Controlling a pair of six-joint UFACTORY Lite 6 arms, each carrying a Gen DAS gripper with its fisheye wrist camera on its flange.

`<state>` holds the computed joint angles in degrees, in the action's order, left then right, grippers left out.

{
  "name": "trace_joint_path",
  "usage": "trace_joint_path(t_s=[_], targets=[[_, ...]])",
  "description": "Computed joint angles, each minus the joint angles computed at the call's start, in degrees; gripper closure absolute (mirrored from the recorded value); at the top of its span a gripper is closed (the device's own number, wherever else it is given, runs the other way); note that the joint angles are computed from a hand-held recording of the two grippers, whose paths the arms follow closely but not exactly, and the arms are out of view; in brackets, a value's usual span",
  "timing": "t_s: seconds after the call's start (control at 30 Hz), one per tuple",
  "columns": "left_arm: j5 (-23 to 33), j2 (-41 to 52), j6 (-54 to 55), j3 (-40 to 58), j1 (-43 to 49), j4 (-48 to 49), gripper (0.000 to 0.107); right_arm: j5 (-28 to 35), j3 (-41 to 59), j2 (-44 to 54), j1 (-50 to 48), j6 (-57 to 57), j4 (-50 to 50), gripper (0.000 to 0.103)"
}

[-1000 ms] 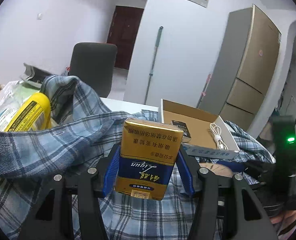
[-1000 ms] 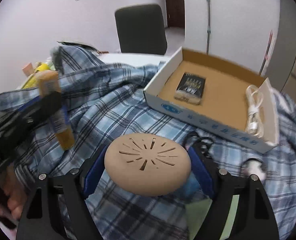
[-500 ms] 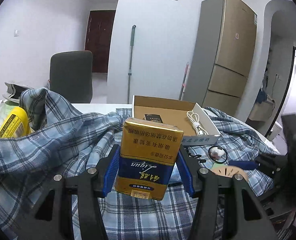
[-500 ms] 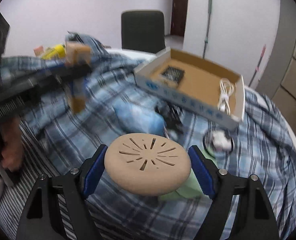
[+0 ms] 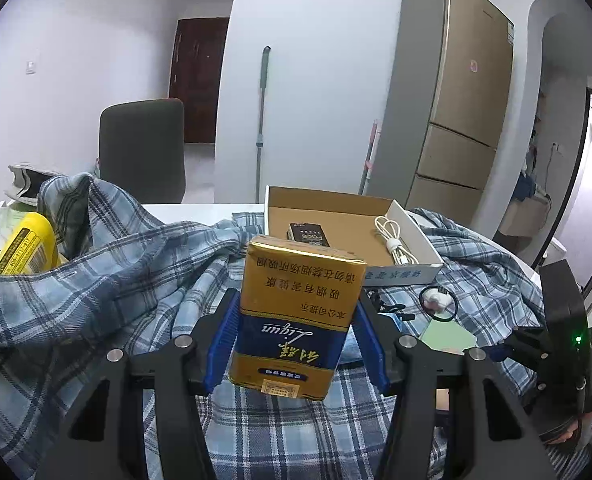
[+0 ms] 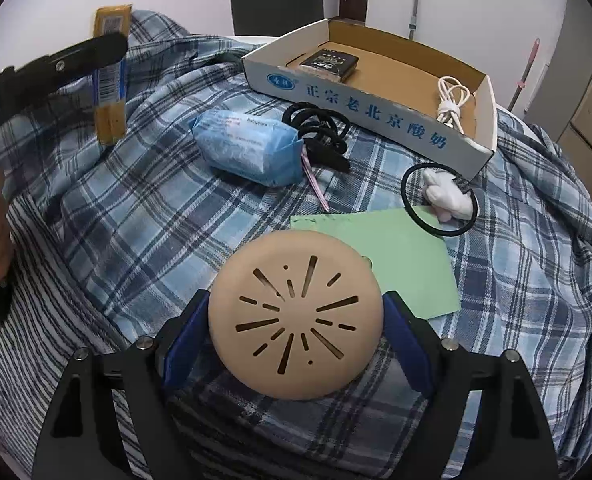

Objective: Organize soft objects
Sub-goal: 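Grasp the beige round disc with the right gripper while the left gripper holds the cigarette box, then carry the disc and cigarette box over the open box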

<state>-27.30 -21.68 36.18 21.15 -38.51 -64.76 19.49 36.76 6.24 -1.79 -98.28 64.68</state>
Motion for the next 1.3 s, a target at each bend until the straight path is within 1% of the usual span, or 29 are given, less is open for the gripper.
trace_joint_path(t_s=[0.07, 0.17, 0.27, 0.33, 0.37, 0.47, 0.5, 0.53, 0.63, 0.77, 0.8, 0.87, 0.9, 1.03, 1.1, 1.13, 1.23, 1.3], targets=[[0.30, -0.02, -0.01, 0.05, 0.18, -0.03, 0.050, -0.42, -0.07, -0.09, 0.36, -0.73, 0.12, 0.020], [0.05, -0.20, -0.49, -0.16, 0.00, 0.09, 0.050, -0.63, -1.32, -1.19, 0.24, -5.71, 4.77, 0.024], [0.54, -0.57, -0.23, -0.21, -0.03, 0.20, 0.050, 1.63, -2.95, -3.68, -1.42, -10.55, 8.82, 0.025], [2.71, -2.61, 0.30, -0.40, -0.34, 0.31, 0.050, 3.10, -4.57, -6.58, -2.82, -13.74, 11.83, 0.025], [2.00, -3.94, 2.92, -0.29, -2.12, -2.47, 0.050, 3.55, -5.29, -8.19, -3.46, -14.82, 12.89, 0.025], [-3.92, -5.94, 15.05, 1.34, -9.17, -14.70, 0.050, 6.54, -6.01, -12.50, -6.36, -14.77, 12.81, 0.025], [-7.31, -6.78, 19.90, 2.54, -12.95, -19.69, 0.050, 7.87, -5.75, -13.85, -7.45, -13.98, 12.41, 0.025], [-9.02, -7.51, 22.83, 3.32, -14.96, -22.28, 0.050, 9.10, -5.19, -15.04, -8.45, -12.97, 11.94, 0.025], [-15.36, -6.94, 31.29, 8.38, -21.67, -29.05, 0.050, 11.68, -1.54, -17.46, -10.22, -8.95, 10.93, 0.024], [-19.20, -3.28, 38.32, 17.10, -25.17, -32.55, 0.050, 13.72, 6.95, -17.06, -10.89, -3.49, 12.13, 0.024], [-19.07, -2.08, 39.46, 19.48, -24.98, -32.74, 0.050, 13.26, 8.67, -17.13, -10.57, -3.13, 13.07, 0.024], [-15.28, 0.89, 42.88, 25.19, -22.14, -33.70, 0.050, 10.16, 12.43, -16.76, -9.56, -3.09, 16.79, 0.024], [-14.65, 2.36, 43.96, 27.43, -21.16, -34.03, 0.049, 9.01, 15.02, -15.73, -9.24, -1.90, 18.02, 0.024], [-12.33, 8.95, 45.67, 36.97, -16.54, -32.20, 0.049, 9.63, 25.78, -9.46, -9.39, 6.90, 16.61, 0.024], [-9.21, 11.29, 45.96, 40.77, -13.34, -32.23, 0.049, 8.91, 28.22, -7.79, -8.90, 5.44, 20.24, 0.024], [-7.25, 12.32, 45.89, 42.50, -11.68, -32.03, 0.049, 7.35, 28.79, -7.29, -8.15, 3.26, 23.11, 0.024], [-5.75, 16.41, 45.61, 47.59, -8.52, -30.16, 0.049, 4.92, 31.69, -4.42, -6.16, 0.16, 27.16, 0.024], [-2.79, 19.02, 45.52, 50.72, -5.62, -29.59, 0.049, 3.49, 33.64, -1.86, -4.89, -2.11, 30.23, 0.024]])
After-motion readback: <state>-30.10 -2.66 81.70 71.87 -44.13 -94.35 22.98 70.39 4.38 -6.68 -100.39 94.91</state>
